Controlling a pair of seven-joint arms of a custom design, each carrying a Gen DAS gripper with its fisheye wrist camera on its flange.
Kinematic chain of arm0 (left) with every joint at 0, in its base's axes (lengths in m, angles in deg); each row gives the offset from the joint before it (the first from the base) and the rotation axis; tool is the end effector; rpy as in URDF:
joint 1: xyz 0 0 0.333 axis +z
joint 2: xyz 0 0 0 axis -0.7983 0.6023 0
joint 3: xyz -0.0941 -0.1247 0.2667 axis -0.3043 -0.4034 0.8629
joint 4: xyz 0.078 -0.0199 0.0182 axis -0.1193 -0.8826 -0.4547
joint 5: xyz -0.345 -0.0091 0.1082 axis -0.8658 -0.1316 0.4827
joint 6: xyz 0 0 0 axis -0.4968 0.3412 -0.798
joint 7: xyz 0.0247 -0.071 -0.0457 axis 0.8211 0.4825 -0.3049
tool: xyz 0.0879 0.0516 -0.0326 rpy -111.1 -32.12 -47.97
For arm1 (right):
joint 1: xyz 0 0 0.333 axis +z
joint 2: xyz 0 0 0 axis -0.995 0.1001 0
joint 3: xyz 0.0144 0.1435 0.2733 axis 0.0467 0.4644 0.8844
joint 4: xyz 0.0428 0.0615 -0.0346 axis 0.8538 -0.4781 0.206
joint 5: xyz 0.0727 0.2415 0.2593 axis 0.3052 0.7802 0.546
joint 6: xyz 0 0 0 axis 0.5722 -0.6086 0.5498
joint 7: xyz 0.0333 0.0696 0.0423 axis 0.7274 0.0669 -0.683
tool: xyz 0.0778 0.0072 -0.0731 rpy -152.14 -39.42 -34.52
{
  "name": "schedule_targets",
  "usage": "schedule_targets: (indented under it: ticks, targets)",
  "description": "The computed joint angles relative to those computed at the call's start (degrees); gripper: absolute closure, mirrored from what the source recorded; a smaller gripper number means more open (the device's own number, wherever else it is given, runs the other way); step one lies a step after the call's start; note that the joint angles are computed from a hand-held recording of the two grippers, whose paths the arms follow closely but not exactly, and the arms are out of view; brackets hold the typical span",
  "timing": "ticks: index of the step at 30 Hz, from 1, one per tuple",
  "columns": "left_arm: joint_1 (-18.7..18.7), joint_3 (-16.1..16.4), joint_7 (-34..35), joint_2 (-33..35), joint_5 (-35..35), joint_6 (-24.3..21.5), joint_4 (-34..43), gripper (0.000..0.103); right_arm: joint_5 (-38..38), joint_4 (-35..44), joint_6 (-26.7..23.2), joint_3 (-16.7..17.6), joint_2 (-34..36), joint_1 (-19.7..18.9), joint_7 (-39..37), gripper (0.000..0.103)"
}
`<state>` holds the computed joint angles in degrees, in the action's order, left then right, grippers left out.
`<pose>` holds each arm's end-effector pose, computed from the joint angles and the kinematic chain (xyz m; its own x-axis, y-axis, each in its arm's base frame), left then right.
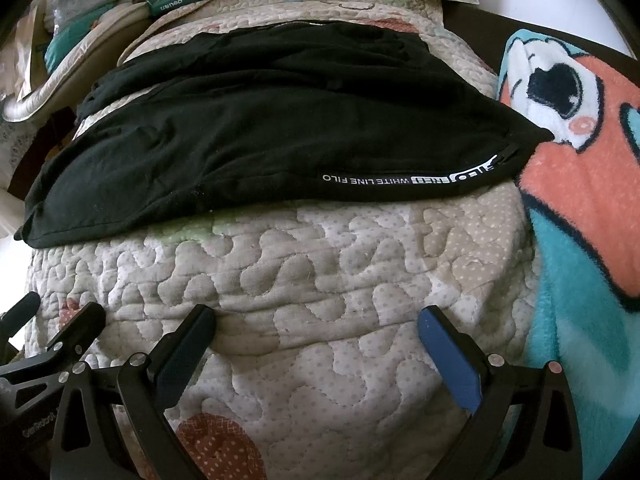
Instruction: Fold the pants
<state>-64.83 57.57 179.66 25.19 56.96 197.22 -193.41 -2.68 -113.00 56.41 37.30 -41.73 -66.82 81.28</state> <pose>0.4325 -0.1083 0.3500 -0.2869 -0.9563 0.0558 -0.8422 0.2241 -0.4903 0.3826 0.2092 0.4001 -0.3514 -0.9343 0.0594 -0.8571 0.2956 -0.4218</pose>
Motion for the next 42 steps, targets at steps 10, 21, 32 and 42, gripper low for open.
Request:
schedule_targets:
  ticks: [10,21,32,42]
  targets:
    - [-0.2,0.2,0.6,0.0,-0.6,0.0,0.0,0.0,-0.9,0.0,-0.2,0.2,0.0,0.1,1.0,0.0]
    - [-0.4,0.2,1.0,-0.1,-1.2,0.2,-0.2,0.0,-1.6,-0.1,-0.2,0.2,-0.1,0.1,1.6,0.0]
    - [-0.6,0.4,1.7,-0.1,-1.9,0.4,-0.3,0.0,-1.9,-0.2,-0.3,0.3,-0.1,0.1,1.9,0.0]
    - [0.0,0.0,0.3,-0.4,0.0,0.1,-0.3,0.0,-2.6,0.0,-0.4,0.4,0.0,0.2,2.7,0.0]
